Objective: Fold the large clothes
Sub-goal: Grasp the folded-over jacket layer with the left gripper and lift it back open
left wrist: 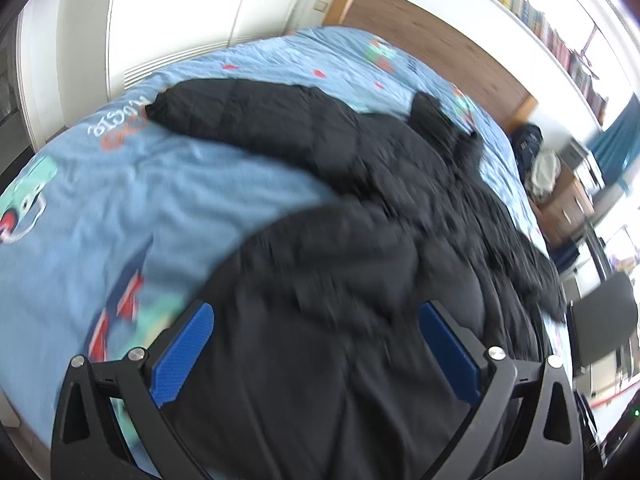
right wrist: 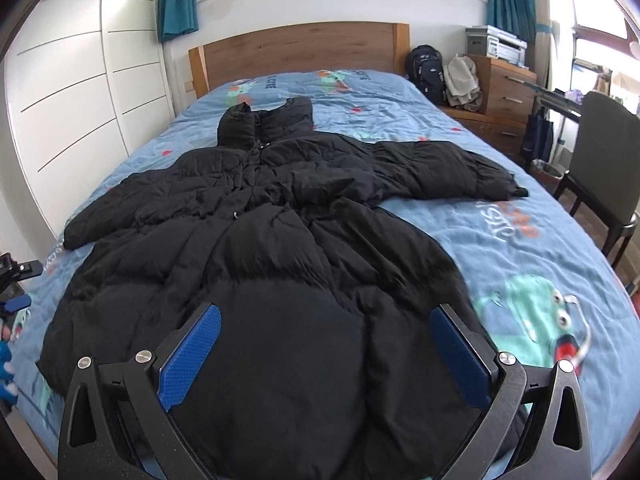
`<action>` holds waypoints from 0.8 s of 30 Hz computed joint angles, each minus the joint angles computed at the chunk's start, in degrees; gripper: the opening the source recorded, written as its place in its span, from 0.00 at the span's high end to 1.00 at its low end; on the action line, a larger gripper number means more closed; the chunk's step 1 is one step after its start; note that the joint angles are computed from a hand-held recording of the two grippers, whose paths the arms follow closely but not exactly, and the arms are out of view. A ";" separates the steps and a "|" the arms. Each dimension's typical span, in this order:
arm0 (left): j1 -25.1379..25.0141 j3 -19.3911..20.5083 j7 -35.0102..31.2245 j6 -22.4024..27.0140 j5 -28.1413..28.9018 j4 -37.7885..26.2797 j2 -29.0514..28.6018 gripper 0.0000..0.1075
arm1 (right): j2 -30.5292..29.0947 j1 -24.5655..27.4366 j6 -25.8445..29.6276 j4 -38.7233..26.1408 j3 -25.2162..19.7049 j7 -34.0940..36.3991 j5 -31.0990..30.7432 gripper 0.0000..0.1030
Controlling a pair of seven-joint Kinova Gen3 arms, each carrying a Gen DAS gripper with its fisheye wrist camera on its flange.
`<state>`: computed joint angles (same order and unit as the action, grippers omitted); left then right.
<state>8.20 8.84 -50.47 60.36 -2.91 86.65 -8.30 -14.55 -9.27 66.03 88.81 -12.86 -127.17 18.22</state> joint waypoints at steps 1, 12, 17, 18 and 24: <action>-0.37 -2.33 -1.58 -1.20 1.78 -0.73 1.72 0.04 | 1.47 -0.06 0.17 -1.30 0.29 0.54 -0.23 0.01; -13.21 -9.99 -10.90 6.77 17.07 -16.15 16.74 0.04 | 20.50 -8.31 14.71 -29.46 5.40 1.90 1.36 0.01; -19.53 -10.21 -11.75 9.97 21.15 -23.80 24.05 0.04 | 27.00 -14.59 23.48 -42.73 9.38 3.17 4.54 0.01; -20.38 -10.26 -10.88 10.57 21.50 -25.13 25.68 0.04 | 28.33 -15.28 25.12 -45.39 10.08 3.62 4.64 0.01; -27.66 -7.95 -11.03 5.78 31.53 -22.73 30.94 0.05 | 36.83 -18.81 33.06 -61.31 14.90 8.14 4.64 0.01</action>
